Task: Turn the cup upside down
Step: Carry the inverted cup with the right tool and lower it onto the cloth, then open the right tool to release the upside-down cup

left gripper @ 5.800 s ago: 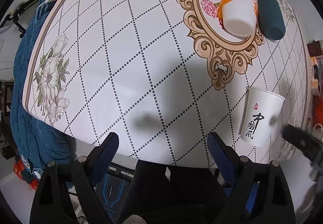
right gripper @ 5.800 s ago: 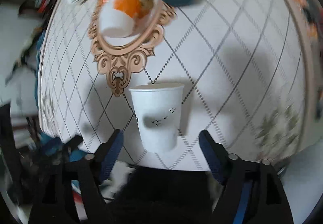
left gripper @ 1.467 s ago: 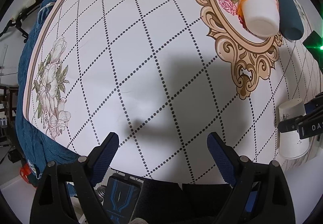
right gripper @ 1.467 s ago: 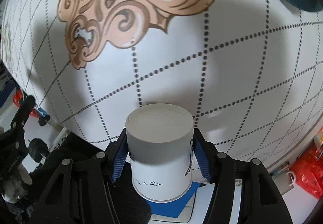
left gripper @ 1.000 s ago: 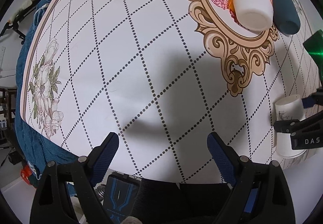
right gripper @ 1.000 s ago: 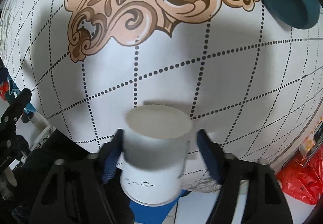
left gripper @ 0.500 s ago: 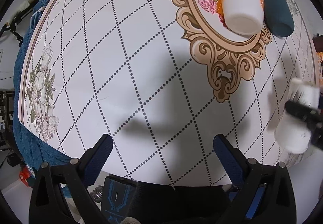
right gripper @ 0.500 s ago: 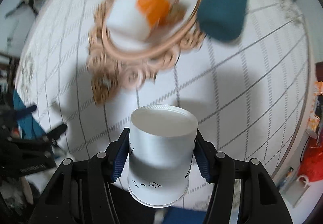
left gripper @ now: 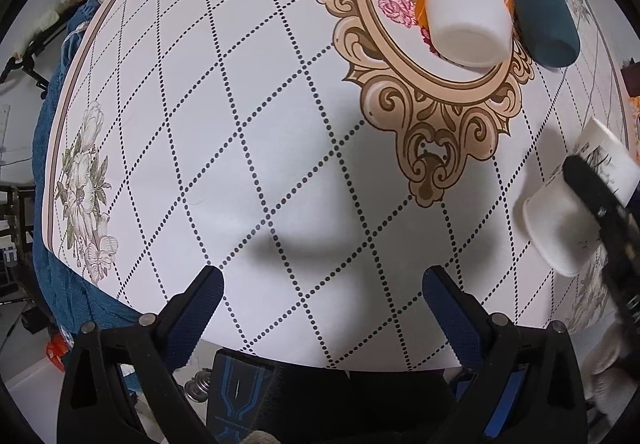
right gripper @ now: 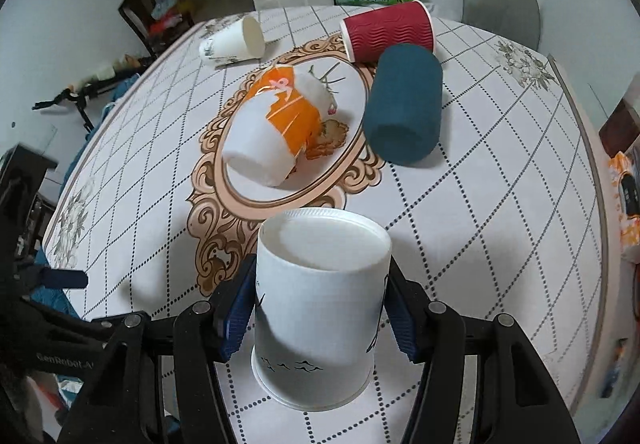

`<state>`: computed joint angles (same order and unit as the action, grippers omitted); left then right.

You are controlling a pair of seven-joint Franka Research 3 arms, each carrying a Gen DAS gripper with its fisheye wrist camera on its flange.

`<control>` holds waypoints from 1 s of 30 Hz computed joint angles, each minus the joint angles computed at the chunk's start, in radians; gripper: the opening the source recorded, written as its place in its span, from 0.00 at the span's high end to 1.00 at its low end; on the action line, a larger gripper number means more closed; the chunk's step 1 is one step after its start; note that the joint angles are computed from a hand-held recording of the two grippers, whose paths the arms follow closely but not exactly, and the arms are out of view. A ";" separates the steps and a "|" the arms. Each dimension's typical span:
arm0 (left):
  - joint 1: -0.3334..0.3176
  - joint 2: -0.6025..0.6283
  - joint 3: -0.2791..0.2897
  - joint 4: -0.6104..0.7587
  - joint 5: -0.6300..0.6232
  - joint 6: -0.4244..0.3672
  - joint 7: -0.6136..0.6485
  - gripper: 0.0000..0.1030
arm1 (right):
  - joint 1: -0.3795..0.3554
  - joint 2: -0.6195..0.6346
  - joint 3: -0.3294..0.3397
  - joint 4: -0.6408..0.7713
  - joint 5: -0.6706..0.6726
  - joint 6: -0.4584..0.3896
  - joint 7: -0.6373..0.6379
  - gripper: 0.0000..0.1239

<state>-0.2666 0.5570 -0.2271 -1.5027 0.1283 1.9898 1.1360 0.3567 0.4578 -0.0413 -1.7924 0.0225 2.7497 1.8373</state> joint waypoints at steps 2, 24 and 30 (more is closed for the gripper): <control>-0.006 0.000 -0.001 -0.001 0.005 -0.002 -0.003 0.01 | 0.008 -0.010 -0.006 -0.038 -0.013 0.044 -0.002 0.50; -0.033 -0.137 -0.003 -0.159 0.066 0.065 -0.086 0.01 | 0.000 -0.155 0.017 -0.173 -0.020 -0.108 0.010 0.24; -0.033 -0.273 -0.018 -0.271 0.085 0.139 -0.084 0.01 | 0.001 -0.316 0.005 -0.249 -0.167 -0.251 0.246 0.23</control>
